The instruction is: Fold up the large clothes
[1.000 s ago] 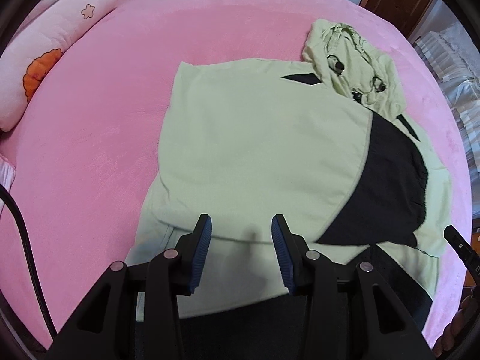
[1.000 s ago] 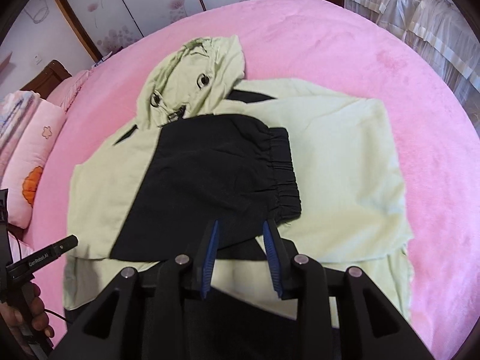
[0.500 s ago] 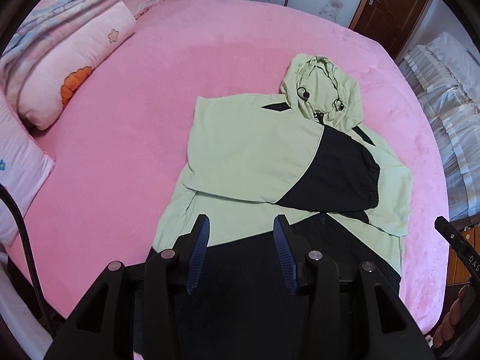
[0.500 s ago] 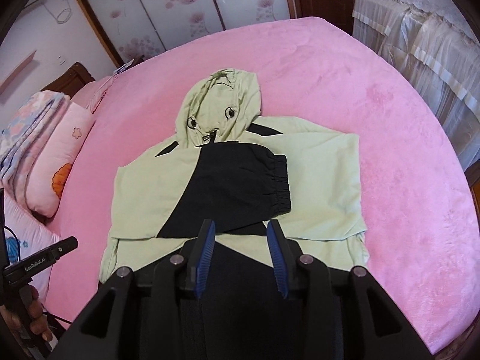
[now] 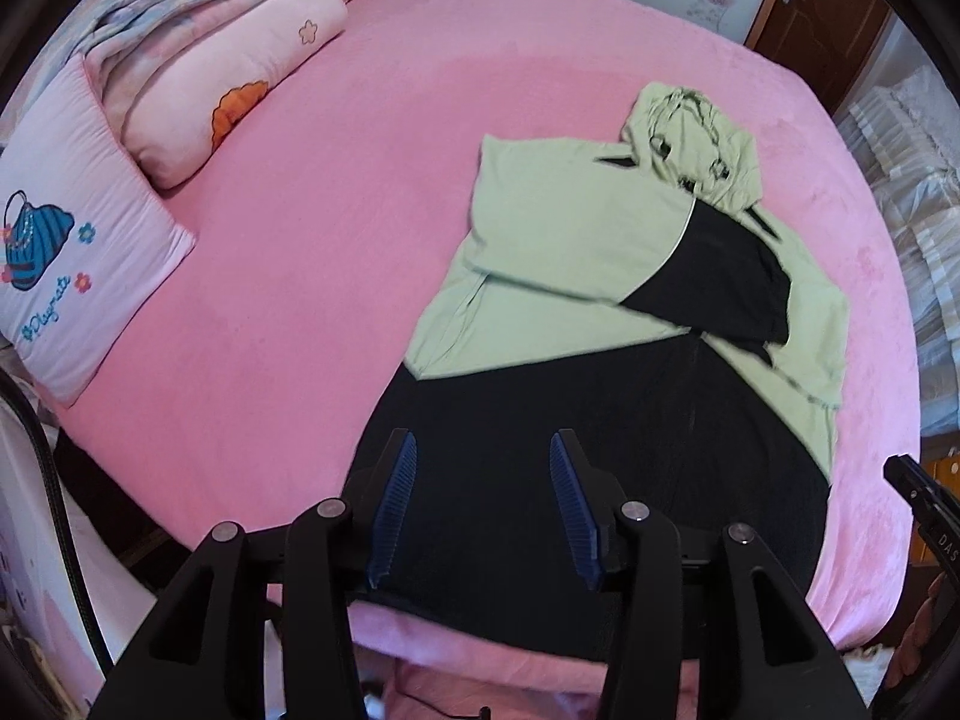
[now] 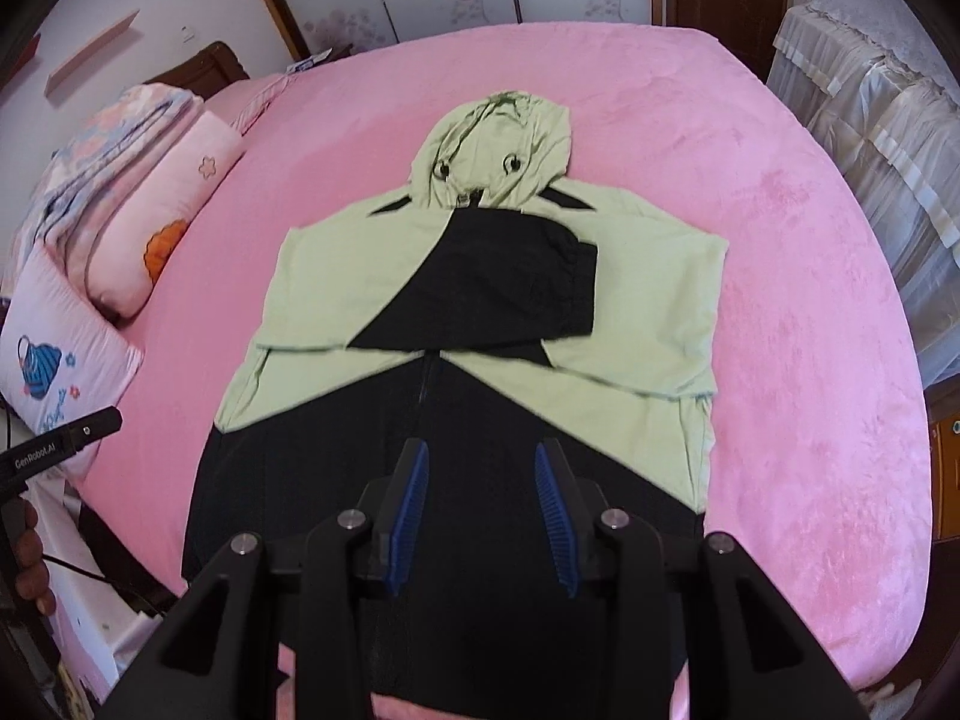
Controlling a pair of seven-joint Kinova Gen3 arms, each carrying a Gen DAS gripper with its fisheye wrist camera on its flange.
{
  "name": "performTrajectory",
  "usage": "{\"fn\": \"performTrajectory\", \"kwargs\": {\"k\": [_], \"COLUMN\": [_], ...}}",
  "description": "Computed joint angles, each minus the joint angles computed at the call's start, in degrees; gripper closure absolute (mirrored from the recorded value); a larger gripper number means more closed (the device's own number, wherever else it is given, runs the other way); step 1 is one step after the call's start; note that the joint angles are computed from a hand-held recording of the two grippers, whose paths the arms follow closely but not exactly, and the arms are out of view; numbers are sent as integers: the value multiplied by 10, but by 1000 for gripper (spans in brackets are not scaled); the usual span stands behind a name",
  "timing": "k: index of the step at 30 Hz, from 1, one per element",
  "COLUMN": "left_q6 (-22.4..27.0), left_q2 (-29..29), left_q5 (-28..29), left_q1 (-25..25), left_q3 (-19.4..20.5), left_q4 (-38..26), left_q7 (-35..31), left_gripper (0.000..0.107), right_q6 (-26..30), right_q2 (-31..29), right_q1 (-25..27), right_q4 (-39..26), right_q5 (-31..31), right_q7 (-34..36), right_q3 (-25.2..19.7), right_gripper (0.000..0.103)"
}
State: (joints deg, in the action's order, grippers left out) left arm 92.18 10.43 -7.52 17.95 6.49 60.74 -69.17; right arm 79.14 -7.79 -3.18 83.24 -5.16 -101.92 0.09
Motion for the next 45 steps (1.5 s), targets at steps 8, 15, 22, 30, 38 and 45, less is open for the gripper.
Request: {"fn": "performTrajectory", "kwargs": {"k": [8,15,22,30,38,45], "left_q6": [-17,-59,-96,-137,-152,-171], "left_q2": [-62,-99,-92,-51,-18,-13], "left_q5": [37,60,111,137,183,180], "left_q1": [-67,-117,-168,-212,-246,-236], "left_q3": [-17,-32,-56,-70,-72,-62], "left_q4": [131,233,308,361,371,387], "left_q7": [-122,-221,-282,-320,-368,-388], "left_gripper": [62,62,62,62,54,30], "right_q6": [29,63,78,103,123,94], "right_q2": [-72,-128,-176,-212,-231,-258], "right_q1": [-8,-19,-22,-15,-7,-3], "right_q4": [73,130,173,188,206,258], "right_q5": [50,77,88,103,100,84], "right_q7": [-129,-249,-329,-378,-412,-422], "right_q3": [-55,-107,-140,-167,-189,-153], "right_gripper": [66,66,66,66,66,66]}}
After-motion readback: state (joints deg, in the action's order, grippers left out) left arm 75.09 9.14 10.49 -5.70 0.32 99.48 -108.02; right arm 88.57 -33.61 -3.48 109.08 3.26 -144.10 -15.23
